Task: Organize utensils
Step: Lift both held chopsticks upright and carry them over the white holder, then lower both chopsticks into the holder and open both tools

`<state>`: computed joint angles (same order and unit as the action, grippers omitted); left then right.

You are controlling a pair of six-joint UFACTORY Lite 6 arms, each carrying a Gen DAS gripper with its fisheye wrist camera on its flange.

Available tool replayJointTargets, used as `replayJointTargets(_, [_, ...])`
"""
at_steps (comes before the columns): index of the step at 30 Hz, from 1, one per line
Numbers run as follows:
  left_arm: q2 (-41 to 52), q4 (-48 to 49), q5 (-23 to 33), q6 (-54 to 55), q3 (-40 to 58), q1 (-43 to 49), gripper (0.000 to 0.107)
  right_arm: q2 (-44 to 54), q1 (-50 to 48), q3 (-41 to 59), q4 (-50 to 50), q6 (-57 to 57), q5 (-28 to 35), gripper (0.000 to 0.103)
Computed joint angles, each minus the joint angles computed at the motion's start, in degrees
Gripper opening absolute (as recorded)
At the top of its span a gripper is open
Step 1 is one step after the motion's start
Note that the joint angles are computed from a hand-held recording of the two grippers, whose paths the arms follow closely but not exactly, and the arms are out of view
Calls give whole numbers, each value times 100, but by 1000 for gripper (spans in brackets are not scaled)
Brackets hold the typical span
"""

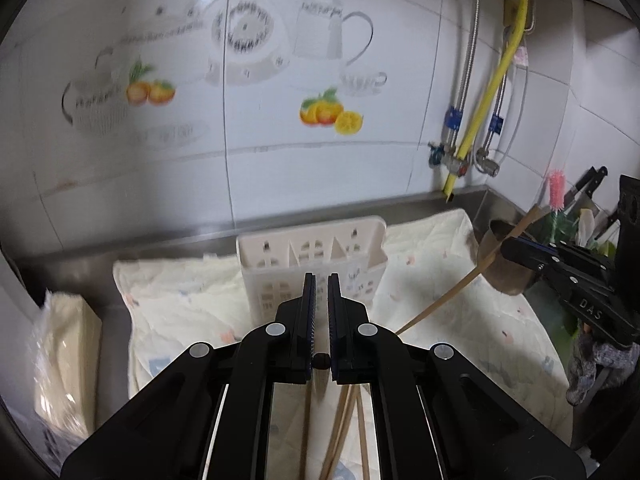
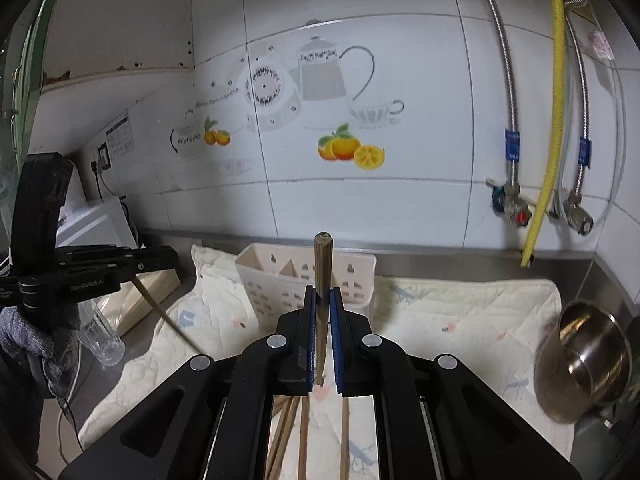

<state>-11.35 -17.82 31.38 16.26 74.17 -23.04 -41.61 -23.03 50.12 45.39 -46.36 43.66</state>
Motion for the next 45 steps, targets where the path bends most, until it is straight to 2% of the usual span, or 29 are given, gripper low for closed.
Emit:
replayJointTargets(7, [649, 724, 453, -563, 1451, -138, 4, 836, -91, 1080, 87, -107, 155, 7])
replayJointTargets(10, [1133, 975, 729, -752, 2428, -203, 4, 1203, 40, 1540, -85, 17, 113, 7])
replayJointTargets(19, [3418, 1292, 1956, -1135, 6536, -176, 4, 2214, 155, 2754, -179, 188, 135, 7])
replayJointTargets(22, [4257, 990, 2266, -1203, 7899, 67, 4, 2450, 286, 2985, -298, 247, -42, 7])
replayJointTargets(24, [4231, 696, 1956, -1213, 7708, 266, 4, 2624, 355, 3110, -355, 279, -170, 7])
replayJointTargets(27, [3789, 559, 1152, -1228, 6657, 435, 4, 2824, 427, 3182, -351, 279, -309, 7])
replayJointTargets(33, [3312, -153, 94, -901, 5388, 782, 4, 3101, 591, 3144, -301, 232, -608, 7])
replayJointTargets(39, [3079, -39, -700, -911, 4505, 722, 4, 3245, 886, 3021, -643, 397, -946, 7])
replayJointTargets(41, [3101, -8, -803, -843, 4354, 696, 4, 3319, 943, 3015, -746, 462, -963, 7])
replayJointTargets(45, [3279, 31, -636, -725, 4280, 688, 5, 3462, 984, 3018, -865, 550, -939, 7])
